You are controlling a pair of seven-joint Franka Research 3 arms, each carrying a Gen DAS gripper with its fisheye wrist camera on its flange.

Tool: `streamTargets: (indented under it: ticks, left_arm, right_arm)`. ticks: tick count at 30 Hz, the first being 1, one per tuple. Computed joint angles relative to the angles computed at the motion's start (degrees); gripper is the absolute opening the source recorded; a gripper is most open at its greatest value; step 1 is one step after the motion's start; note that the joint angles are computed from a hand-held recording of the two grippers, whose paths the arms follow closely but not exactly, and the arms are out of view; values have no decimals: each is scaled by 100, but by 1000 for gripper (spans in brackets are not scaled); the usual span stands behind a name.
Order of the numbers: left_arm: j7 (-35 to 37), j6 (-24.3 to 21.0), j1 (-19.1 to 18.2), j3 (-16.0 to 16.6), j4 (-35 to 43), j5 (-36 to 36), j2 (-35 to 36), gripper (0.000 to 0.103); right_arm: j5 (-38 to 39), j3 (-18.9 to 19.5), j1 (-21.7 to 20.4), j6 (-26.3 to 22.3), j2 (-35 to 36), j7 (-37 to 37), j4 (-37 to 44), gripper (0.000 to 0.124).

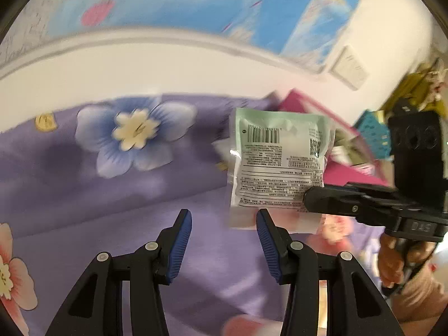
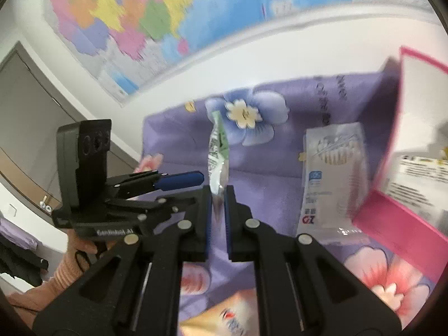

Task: Organize soft objects
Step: 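Carry the wipes packet over the pink box and open the right gripper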

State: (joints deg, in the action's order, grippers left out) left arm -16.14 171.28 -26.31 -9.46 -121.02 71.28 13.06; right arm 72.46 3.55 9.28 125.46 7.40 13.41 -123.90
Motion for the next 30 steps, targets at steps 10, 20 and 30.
streamTargets:
  ticks: [10,20,30]
  left_arm:
    - [201,286,-364,-241,656,287,137,51]
    - [1261,273,-796,-147,1782,-792,974,51]
    - [2203,-160,-1236,138,2883,-2079,1733,51]
  right_arm:
    - [488,-651,-531,-1407,-1130,-646,-953,8]
    - [606,-998,-970,-1899,-1060,-707,-890,8]
    - [801,-990,-1297,-1809,-554,-552,-352,8]
